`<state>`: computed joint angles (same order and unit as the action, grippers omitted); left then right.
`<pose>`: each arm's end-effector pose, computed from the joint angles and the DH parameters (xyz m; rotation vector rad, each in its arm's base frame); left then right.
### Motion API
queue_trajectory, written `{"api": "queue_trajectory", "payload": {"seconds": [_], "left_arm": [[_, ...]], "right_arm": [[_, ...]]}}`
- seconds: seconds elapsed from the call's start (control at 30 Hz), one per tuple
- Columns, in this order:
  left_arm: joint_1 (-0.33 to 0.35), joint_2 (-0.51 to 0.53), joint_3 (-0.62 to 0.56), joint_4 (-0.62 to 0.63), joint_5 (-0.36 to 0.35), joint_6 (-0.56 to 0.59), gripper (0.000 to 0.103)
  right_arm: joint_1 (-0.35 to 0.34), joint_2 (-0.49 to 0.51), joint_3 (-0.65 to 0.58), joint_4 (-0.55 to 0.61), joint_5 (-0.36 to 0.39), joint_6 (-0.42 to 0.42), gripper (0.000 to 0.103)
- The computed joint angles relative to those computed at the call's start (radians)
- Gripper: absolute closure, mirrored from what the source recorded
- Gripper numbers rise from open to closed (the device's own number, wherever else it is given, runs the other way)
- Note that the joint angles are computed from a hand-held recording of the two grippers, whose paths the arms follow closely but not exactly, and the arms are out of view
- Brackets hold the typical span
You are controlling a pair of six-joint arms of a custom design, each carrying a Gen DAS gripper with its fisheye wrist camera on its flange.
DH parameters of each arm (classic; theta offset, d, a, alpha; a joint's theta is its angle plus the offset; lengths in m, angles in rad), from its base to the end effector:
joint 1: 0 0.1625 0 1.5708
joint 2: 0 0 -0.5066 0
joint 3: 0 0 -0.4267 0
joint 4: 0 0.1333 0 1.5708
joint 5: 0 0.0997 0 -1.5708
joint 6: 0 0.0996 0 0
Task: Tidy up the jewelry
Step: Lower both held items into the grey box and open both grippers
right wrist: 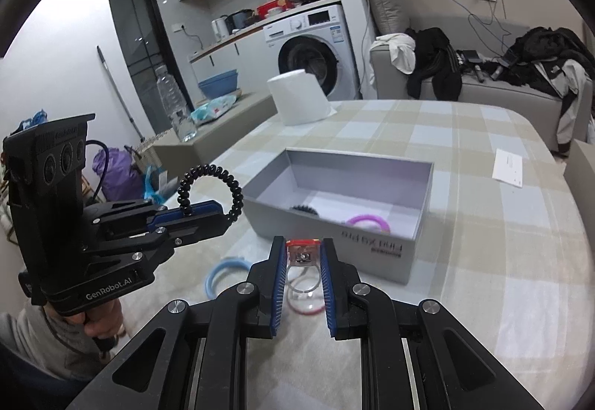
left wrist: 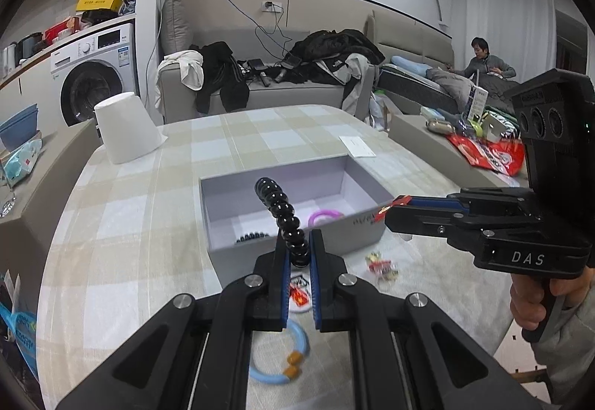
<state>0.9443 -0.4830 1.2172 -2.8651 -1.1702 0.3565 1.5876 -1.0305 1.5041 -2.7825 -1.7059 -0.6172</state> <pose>-0.3874 -0.8289 0.0872 1.1358 2.4560 -0.8437 0.1330 -0.7784 0.3964 0.7599 -2.5386 0.9257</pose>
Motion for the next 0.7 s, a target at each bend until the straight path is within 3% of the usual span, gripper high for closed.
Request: {"api": "queue_trajectory", "payload": {"seconds": [0.7], "left_arm": [[0.013, 0.106, -0.170, 0.078, 0.086, -0.003, 0.098]], "right_arm": [[-0.001, 0.104, -0.167, 0.034, -0.059, 0.074, 0.086]]}}
